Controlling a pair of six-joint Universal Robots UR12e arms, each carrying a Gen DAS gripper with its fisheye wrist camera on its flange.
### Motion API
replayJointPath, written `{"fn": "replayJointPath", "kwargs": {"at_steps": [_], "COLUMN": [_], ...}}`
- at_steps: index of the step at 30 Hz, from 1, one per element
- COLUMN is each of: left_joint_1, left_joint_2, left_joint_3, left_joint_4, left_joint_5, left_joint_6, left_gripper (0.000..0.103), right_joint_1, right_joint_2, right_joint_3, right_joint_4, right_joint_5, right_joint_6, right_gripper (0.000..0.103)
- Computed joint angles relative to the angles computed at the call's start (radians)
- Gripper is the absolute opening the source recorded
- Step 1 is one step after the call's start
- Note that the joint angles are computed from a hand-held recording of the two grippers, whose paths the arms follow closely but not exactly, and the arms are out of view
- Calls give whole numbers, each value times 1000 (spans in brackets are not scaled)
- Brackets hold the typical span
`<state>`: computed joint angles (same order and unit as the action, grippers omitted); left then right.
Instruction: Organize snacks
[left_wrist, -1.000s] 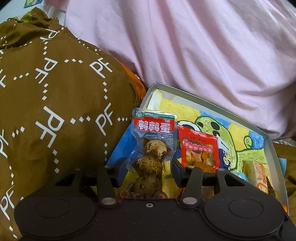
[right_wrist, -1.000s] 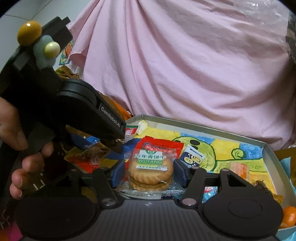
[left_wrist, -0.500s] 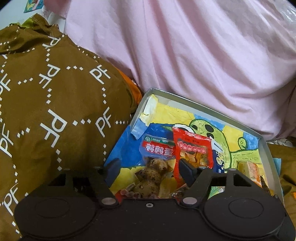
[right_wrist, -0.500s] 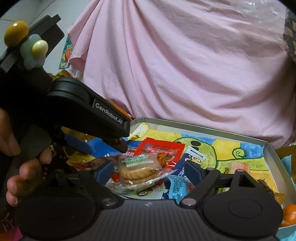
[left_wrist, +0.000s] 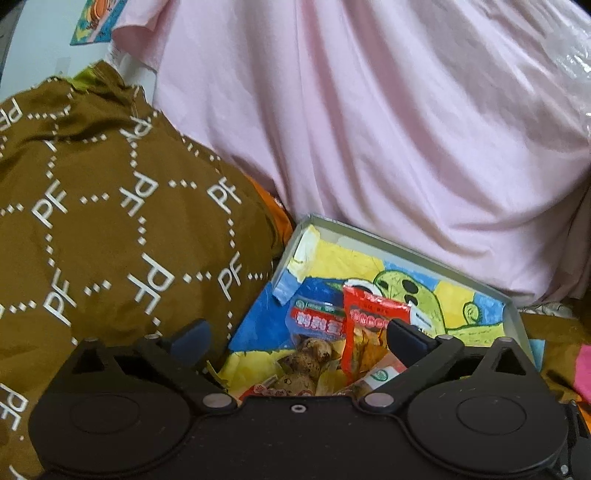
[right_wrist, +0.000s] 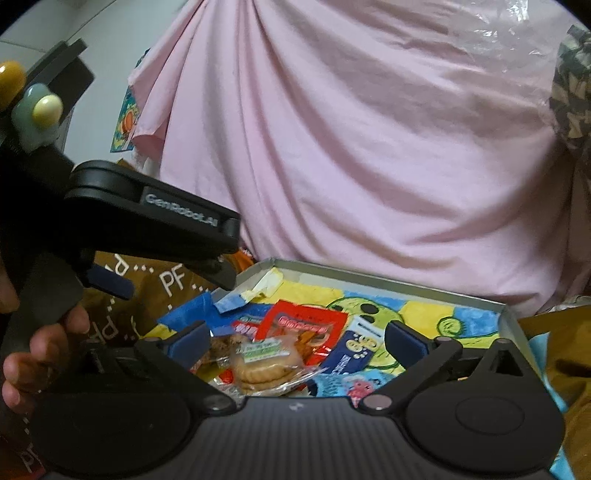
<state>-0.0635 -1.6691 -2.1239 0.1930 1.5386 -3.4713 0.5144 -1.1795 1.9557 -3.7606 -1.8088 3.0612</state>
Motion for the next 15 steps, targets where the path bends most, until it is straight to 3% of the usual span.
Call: {"fn": "replayJointPath", "kwargs": {"at_steps": [15], "left_joint_1": [-24], "left_joint_2": [54], "left_joint_3": [-25], "left_joint_4": [16], "left_joint_5": [59], "left_joint_6": [-17], "left_gripper": [102], "right_joint_1": [-2], "right_joint_2": [-74], "right_joint_3": [39], "right_joint_4": [17], "right_joint_5": [-58], "right_joint_6": [74], "right_gripper": [103]}}
